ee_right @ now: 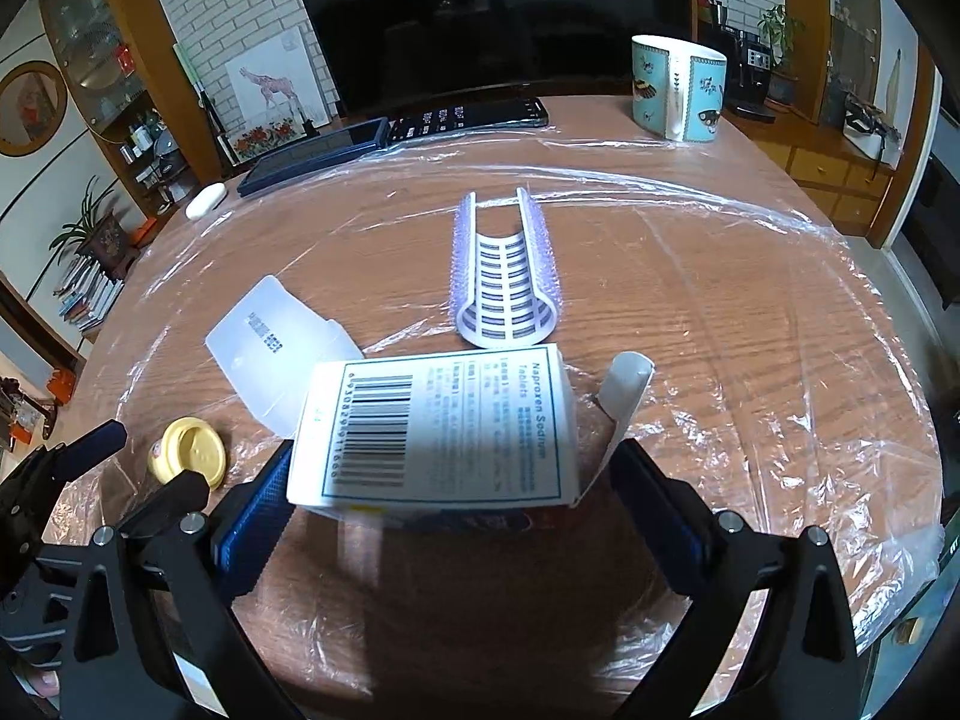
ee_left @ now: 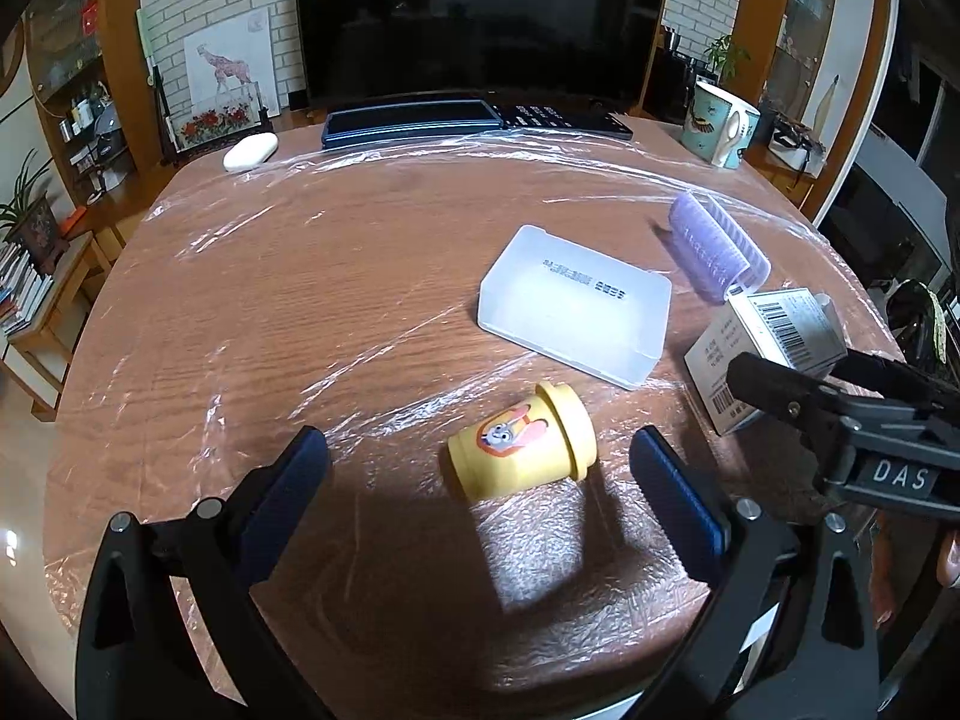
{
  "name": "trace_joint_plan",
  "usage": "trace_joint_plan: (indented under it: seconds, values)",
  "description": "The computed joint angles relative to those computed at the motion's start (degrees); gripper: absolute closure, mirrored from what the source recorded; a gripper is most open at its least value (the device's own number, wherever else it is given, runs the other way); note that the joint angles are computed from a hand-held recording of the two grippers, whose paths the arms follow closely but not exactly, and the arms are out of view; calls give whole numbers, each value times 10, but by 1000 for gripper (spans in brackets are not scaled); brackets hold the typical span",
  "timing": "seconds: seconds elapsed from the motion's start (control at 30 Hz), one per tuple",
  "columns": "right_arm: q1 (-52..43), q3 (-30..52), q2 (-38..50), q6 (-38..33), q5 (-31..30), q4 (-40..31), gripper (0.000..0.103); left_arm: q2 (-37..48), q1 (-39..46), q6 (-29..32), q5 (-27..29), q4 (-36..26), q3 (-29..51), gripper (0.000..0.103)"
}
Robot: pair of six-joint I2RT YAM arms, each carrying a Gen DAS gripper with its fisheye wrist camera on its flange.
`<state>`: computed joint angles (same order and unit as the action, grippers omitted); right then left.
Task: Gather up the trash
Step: 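Move both tools back over the table toward the yellow cup and barcode box, then grasp the yellow cup with the left tool while the right tool grasps the white barcode box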
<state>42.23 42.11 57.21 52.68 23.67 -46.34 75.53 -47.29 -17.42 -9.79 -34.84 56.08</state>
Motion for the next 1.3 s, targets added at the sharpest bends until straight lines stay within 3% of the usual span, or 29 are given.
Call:
trace_joint_plan:
  seconds: [0.23, 0.73, 0.8, 1.03, 1.3]
  values:
    - [-5, 7, 26, -26, 6, 9, 4, 9, -3, 1, 4, 4, 2, 3]
    - [-15, 1, 32, -40, -1, 25, 4, 23, 11, 5, 41, 11, 4, 22]
    - [-20, 1, 34, -46, -4, 28, 4, 23, 12, 7, 43, 13, 3, 28]
    - [-13, -2, 34, -56, 2, 22, 23, 17, 10, 12, 49, 18, -1, 53]
    - [-2, -6, 0, -45, 15, 6, 24, 7, 11, 12, 55, 20, -5, 53]
